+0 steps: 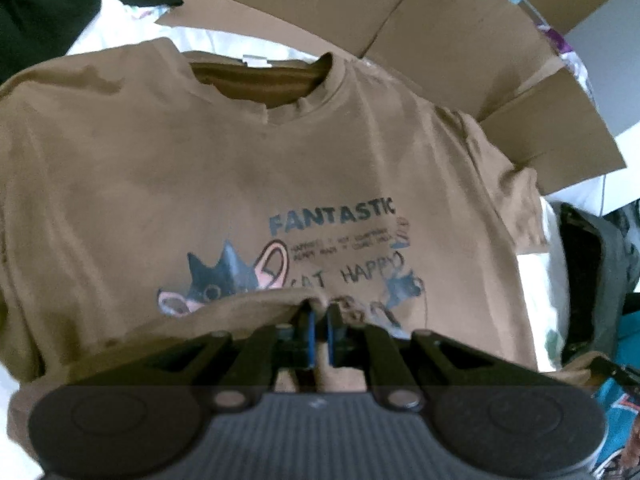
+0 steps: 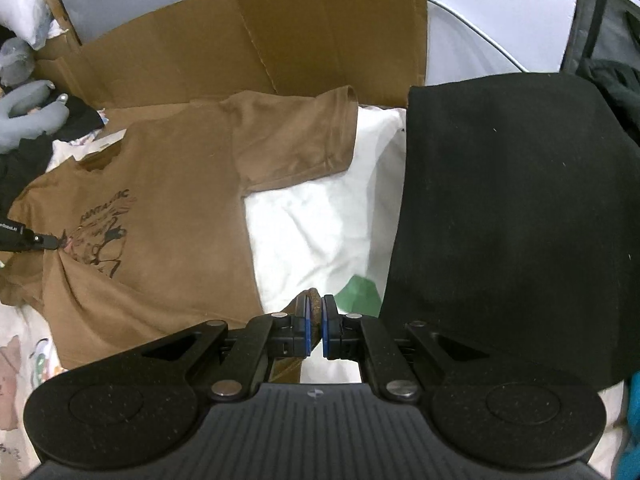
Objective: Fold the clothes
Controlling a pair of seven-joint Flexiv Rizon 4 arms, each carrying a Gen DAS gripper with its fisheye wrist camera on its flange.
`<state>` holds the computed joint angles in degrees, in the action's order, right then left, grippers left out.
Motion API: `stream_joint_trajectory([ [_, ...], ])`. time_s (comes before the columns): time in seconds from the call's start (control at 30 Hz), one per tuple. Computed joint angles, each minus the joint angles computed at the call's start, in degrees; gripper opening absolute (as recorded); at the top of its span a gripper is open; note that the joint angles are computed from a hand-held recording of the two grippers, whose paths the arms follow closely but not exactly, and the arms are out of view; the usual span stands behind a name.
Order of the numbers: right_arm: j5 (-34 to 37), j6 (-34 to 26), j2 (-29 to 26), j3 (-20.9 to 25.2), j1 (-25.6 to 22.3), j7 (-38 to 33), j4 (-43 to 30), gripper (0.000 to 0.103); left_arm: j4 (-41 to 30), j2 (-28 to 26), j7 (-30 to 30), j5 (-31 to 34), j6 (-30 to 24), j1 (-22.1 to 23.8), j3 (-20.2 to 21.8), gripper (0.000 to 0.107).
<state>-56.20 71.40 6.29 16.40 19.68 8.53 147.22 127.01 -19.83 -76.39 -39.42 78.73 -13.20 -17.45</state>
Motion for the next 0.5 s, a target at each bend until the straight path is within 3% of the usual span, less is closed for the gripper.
stream_joint_trajectory([
  [0.23, -3.36, -0.85, -3.82, -1.32, 0.48, 2.35, -0.68, 0.003, -3.39, -1.58, -5.78, 8.95, -5.54, -1.99, 5.26, 0.022],
  [0.3, -4.55, -0.85, -4.31, -1.76, 0.64, 3.24, -0.60, 0.003, -2.54, 0.26, -6.21, 8.90, -5.29, -1.43, 5.14, 0.029],
  [0.5, -10.24, 0.28, -4.59, -2.86, 0.19, 8.80, 0.02, 0.003, 1.65, 9.17, -6.04, 8.17, -6.61, -1.29, 6.97, 0.030],
])
